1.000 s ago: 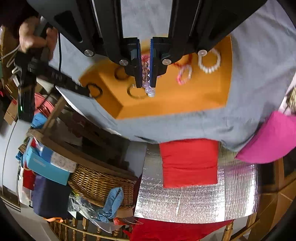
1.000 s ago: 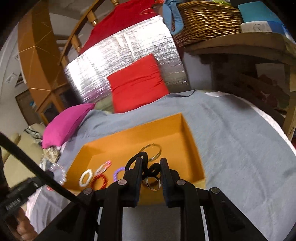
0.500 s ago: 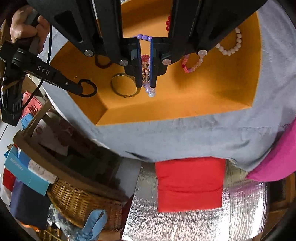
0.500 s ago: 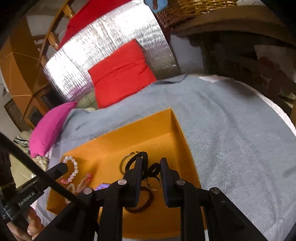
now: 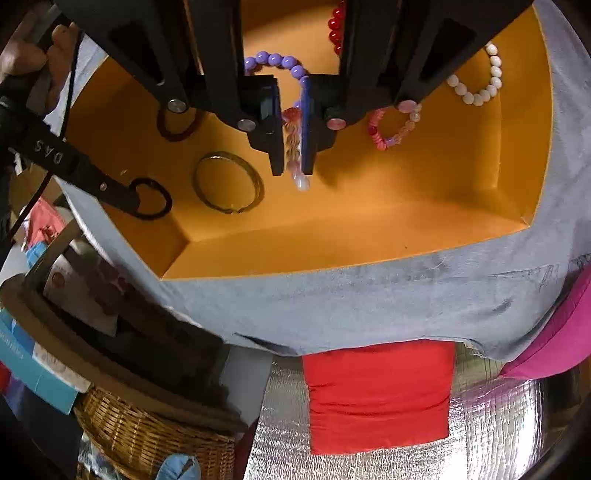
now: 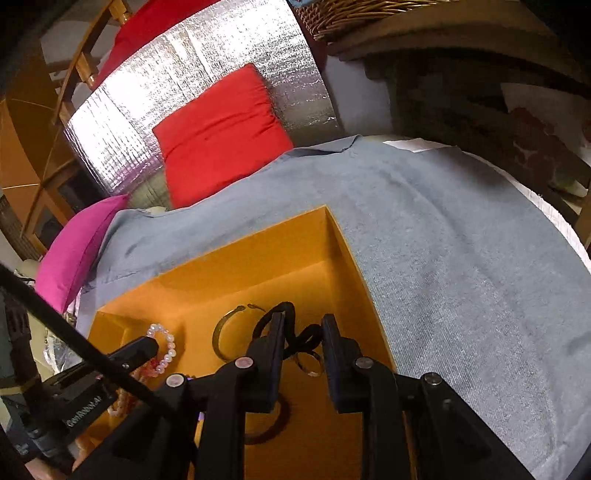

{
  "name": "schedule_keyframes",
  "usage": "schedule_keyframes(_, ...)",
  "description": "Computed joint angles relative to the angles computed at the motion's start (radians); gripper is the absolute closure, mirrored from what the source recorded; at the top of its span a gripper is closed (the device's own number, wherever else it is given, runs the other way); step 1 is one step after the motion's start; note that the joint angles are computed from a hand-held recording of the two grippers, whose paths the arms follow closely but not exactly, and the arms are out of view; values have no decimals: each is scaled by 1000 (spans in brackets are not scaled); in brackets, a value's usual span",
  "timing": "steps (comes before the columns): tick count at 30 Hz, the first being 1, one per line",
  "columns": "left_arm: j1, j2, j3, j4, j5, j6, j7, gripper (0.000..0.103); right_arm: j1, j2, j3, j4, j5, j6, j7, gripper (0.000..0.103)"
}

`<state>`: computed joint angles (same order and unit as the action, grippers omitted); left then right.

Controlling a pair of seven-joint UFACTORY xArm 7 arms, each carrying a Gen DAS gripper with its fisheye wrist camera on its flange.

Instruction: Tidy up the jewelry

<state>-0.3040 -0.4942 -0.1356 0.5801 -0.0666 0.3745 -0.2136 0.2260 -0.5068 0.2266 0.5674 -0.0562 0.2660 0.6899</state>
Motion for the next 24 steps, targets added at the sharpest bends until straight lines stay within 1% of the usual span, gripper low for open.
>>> schedule_keyframes(1, 15, -12, -13, -1, 14, 12, -15, 84, 1, 0, 0, 0, 1, -4, 1, 75)
schedule_keyframes(2, 24, -20, -20, -2, 24, 15, -25, 71, 4, 1, -3, -3, 4, -12, 0, 64)
schedule_keyframes(3, 33, -34, -28, -6, 35, 17, -37, 57, 3, -3, -2, -6, 5, -21, 4, 55)
schedule_keyframes(4, 40, -47, -32, -10, 44, 19, -46, 52, 11, -8, -10, -16, 12, -46, 1, 49)
schedule_keyframes(5, 49, -66, -41, -13, 57, 22, -58, 49, 10, -15, -9, -22, 13, -60, 1, 48)
schedule_keyframes(6, 52, -85, -45, -14, 68, 35, -62, 49, -12, -29, 13, -26, -1, -64, 13, 48)
schedule_keyframes(7, 52, -97, -45, -12, 75, 47, -63, 49, -19, -39, 21, -28, -10, -66, 14, 48)
schedule_keyframes(10, 85, -167, -74, -4, 119, 114, -97, 45, -21, -82, 20, -46, -12, -93, 15, 48)
schedule_keyframes(12, 118, -247, -108, -4, 161, 176, -135, 36, -21, -124, 17, -57, -6, -107, 20, 48)
schedule_keyframes(16, 150, -432, -152, -36, 221, 278, -201, 29, -20, -223, 25, -76, 6, -110, 28, 48)
schedule_keyframes(17, 157, -492, -165, -45, 232, 324, -221, 20, -13, -255, 26, -81, 7, -104, 25, 48)
schedule_keyframes(18, 163, -533, -174, -47, 242, 360, -233, 16, -2, -285, 27, -82, 6, -90, 17, 48)
schedule_keyframes(19, 167, -574, -180, -48, 254, 395, -241, 16, 6, -308, 30, -79, 4, -67, 9, 48)
schedule_keyframes(21, 182, -656, -201, -34, 281, 486, -252, 16, 37, -379, 38, -76, 3, 10, -8, 48)
schedule_keyframes(22, 192, -703, -217, -25, 296, 540, -260, 16, 50, -409, 45, -79, 5, 38, -12, 45)
schedule_keyframes(23, 198, -745, -231, -21, 307, 586, -268, 15, 65, -452, 55, -80, 2, 88, -19, 43)
schedule_keyframes(24, 202, -785, -245, -18, 317, 631, -273, 11, 76, -485, 64, -76, -2, 139, -29, 42)
